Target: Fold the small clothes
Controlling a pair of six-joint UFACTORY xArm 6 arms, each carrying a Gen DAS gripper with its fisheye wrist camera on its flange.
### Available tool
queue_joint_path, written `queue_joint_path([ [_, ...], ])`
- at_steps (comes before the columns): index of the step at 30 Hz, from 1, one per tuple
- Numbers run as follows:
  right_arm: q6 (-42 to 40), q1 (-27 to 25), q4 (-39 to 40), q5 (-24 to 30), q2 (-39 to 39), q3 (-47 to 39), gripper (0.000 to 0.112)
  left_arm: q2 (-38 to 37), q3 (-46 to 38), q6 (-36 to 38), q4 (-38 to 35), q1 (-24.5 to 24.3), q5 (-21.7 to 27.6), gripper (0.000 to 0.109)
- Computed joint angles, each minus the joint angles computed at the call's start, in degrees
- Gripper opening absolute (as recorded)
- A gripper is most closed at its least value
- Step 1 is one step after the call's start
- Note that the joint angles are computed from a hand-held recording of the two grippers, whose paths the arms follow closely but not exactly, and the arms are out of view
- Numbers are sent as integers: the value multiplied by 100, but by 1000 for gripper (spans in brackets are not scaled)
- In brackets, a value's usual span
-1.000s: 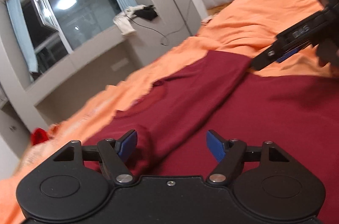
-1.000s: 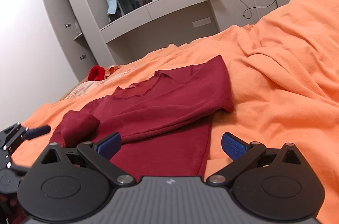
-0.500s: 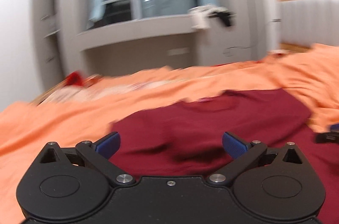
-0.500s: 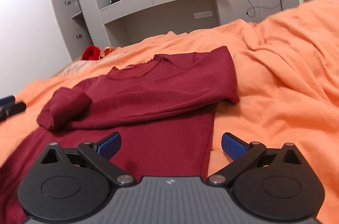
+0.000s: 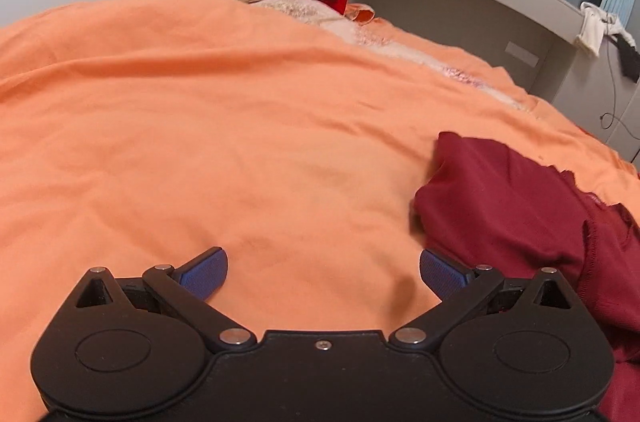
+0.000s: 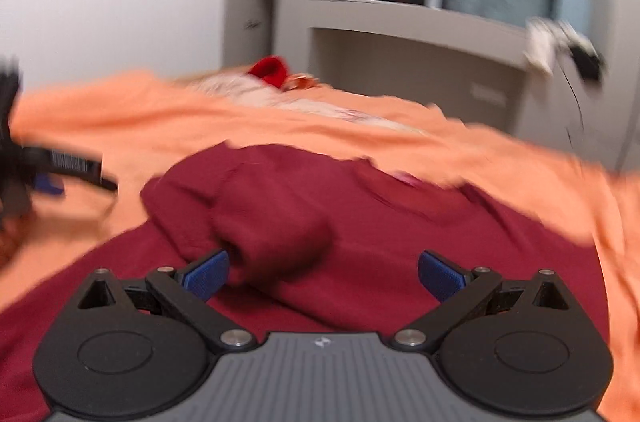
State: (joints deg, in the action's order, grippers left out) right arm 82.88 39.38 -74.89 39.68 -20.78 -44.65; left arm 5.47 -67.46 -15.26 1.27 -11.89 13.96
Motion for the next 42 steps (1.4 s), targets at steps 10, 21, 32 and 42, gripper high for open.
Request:
queue_joint_path([
  [10,934,577,-1116,2056,1360,-928,103,-15,27,184,-211,-7,19,102],
  [21,1679,40,-121,1450,-1102,1205,103,75,62,-827,867,28,-297,102],
  [32,1692,-1944,124,-2316,-2191,2278,85,157,-14,2055,-1500,-327,-365,102],
  [42,1522,-2064,290,-2766,-2094,2196,5,193,-44,3978,-2530,-467,-155,102],
])
